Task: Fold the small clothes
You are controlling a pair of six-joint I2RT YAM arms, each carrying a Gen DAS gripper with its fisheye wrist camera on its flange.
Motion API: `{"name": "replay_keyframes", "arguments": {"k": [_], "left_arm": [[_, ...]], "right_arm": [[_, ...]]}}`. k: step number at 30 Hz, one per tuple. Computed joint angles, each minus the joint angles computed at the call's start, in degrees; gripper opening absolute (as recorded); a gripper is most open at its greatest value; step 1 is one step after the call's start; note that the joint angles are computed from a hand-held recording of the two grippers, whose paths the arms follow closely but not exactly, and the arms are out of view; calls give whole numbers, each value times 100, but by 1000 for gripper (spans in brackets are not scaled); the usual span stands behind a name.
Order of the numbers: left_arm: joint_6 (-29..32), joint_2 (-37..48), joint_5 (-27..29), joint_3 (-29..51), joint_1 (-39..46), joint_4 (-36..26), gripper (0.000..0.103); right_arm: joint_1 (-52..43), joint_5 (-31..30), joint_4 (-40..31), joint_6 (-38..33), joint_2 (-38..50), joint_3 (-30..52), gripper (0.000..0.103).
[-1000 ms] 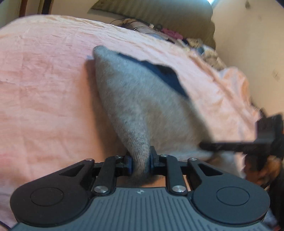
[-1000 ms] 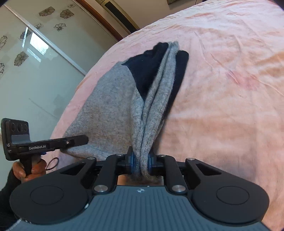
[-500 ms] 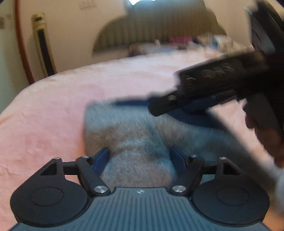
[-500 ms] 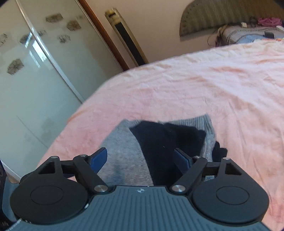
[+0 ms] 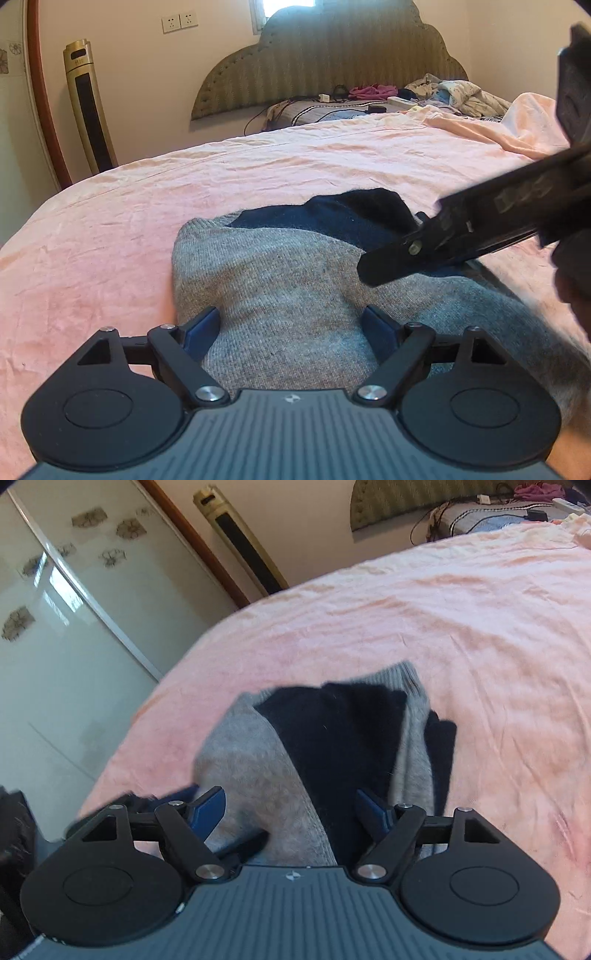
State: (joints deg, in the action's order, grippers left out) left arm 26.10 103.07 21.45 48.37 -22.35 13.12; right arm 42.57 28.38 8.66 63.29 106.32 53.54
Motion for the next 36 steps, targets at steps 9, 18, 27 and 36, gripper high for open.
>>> {"name": "replay_keyframes", "arguments": {"k": [9,18,27,36], "left_arm": [[-17,27,-109,-58,-47,172,87],[32,-400,1841,346,1623,-1897,87],[663,1236,3588,2036,2459,-5655,70],[1621,616,2949,1726,2662,-6091,12]], "right_arm": [[-319,-382,-1706,-202,449,1543,78],[643,402,-1430,595,-798,113,86],[1448,-27,176,1650,-811,-1142,42],[1988,63,-511,1347,-1160,-1027,21]]}}
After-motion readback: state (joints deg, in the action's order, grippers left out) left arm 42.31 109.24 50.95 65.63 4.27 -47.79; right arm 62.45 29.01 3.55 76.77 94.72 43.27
